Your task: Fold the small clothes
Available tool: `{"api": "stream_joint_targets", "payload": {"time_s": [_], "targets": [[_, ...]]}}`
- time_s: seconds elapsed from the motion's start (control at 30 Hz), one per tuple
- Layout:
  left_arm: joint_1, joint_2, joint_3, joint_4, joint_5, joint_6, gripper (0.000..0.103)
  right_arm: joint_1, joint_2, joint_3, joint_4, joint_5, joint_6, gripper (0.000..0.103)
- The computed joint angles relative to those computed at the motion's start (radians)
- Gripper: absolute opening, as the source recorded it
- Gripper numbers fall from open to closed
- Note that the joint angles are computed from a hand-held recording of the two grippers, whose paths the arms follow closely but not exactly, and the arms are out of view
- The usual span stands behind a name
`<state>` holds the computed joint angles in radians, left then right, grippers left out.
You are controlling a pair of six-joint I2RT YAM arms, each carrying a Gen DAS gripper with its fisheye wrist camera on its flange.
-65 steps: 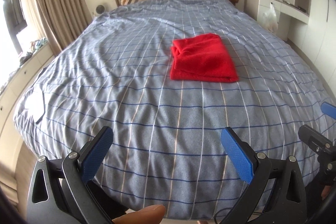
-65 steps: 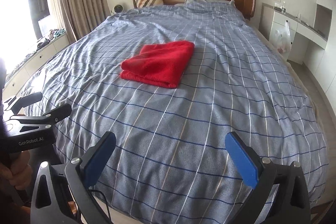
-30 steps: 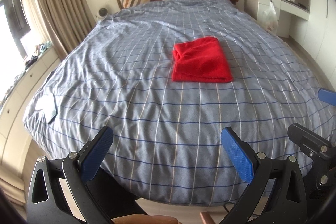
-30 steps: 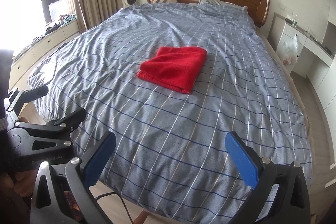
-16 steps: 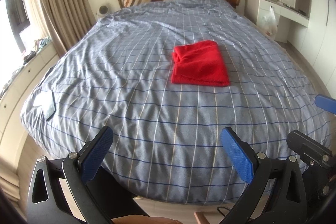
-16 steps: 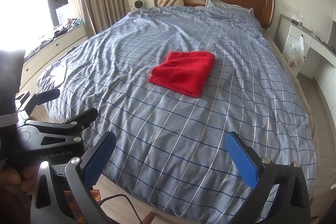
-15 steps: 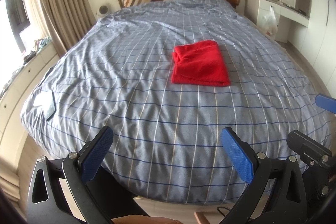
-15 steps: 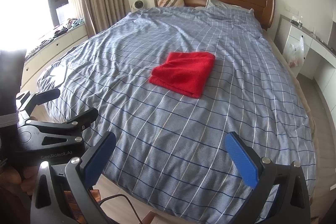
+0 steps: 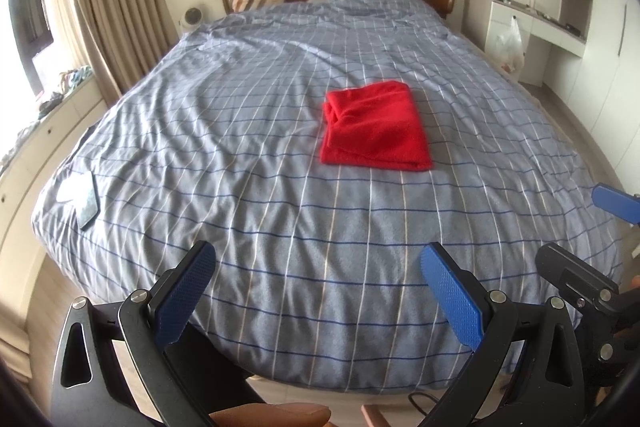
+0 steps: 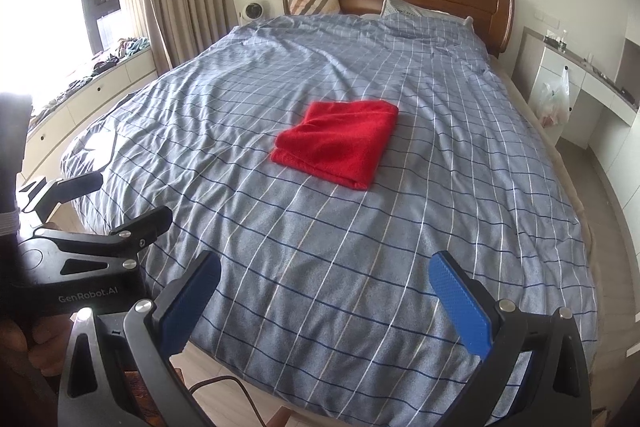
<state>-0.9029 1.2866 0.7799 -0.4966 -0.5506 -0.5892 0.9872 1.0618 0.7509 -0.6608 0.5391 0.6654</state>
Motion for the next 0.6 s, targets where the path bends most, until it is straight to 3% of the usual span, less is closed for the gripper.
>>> {"api": "stream_joint_targets", "payload": {"time_s": [0.2,0.6], "targets": [[0.004,-0.021,0.015,-0.012,-0.008,0.006,0.103,0.012,0.033,0.044,-0.008,0.050,-0.016,0.102],[-0.003,-0.005,0.026,-0.010,0.003,-0.004,0.103,-0.018,0.024,0.002,-0.023,0.037,0.017,0.102]]}}
